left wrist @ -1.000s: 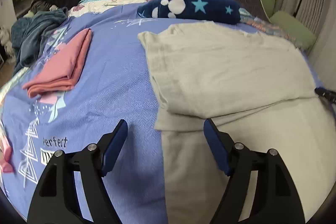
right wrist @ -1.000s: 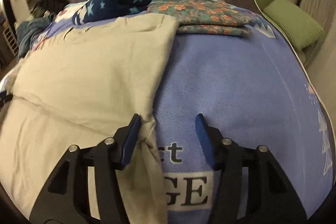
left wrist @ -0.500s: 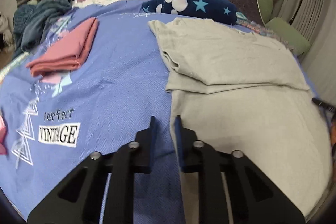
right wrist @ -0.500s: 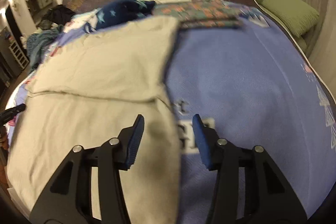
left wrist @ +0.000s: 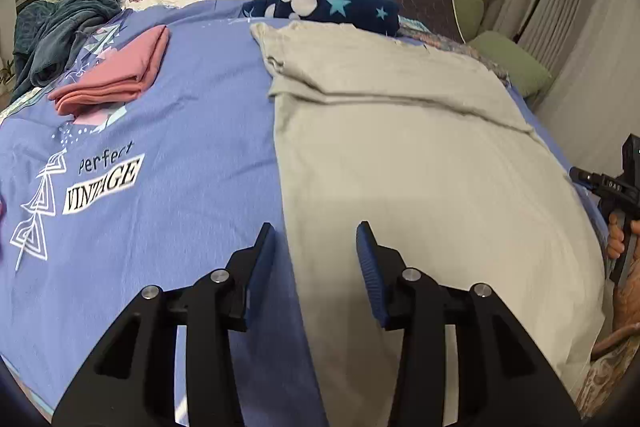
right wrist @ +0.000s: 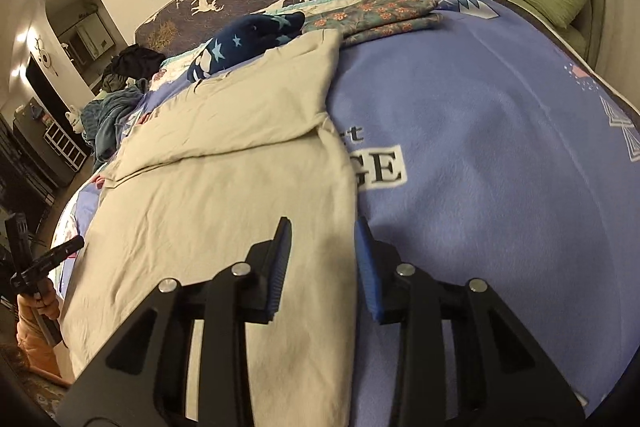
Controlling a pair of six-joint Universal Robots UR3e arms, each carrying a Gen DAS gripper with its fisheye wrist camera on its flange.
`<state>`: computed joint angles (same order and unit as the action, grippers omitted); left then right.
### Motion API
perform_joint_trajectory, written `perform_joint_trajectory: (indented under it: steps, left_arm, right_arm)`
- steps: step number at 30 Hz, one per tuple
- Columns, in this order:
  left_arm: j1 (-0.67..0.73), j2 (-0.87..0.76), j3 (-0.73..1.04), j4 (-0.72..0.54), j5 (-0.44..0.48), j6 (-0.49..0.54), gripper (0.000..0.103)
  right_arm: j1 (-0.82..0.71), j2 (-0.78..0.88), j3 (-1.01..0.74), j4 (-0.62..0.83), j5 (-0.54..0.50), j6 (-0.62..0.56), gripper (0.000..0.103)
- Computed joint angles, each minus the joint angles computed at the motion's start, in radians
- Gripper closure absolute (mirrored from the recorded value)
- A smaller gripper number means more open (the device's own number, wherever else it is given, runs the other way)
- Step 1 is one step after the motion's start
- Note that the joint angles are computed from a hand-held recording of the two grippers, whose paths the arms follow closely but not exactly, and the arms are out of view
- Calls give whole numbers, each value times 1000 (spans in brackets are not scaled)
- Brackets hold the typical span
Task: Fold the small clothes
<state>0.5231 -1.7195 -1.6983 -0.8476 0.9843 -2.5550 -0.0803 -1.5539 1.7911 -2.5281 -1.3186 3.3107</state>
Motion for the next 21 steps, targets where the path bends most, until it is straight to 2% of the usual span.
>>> perform_joint_trajectory:
  steps: [3, 7, 12, 17, 21]
  left_arm:
    - [22, 51, -60, 4, 0, 36, 60]
    - [70, 102, -90, -82, -38, 71, 60]
    - [117, 192, -153, -179, -60, 184, 60]
    - [201, 301, -203, -375, -112, 322, 60]
    - [298, 405, -241, -587, -156, 503, 60]
  right_arm:
    - [-18, -47, 63, -3, 18, 13, 69]
    - [-60, -116, 150, -2, 73, 16, 69]
    - [-107, -237, 266, 16, 144, -10, 69]
    - [-182, -414, 387, 105, 240, -58, 69]
    - [-298, -641, 480, 308, 360, -154, 69]
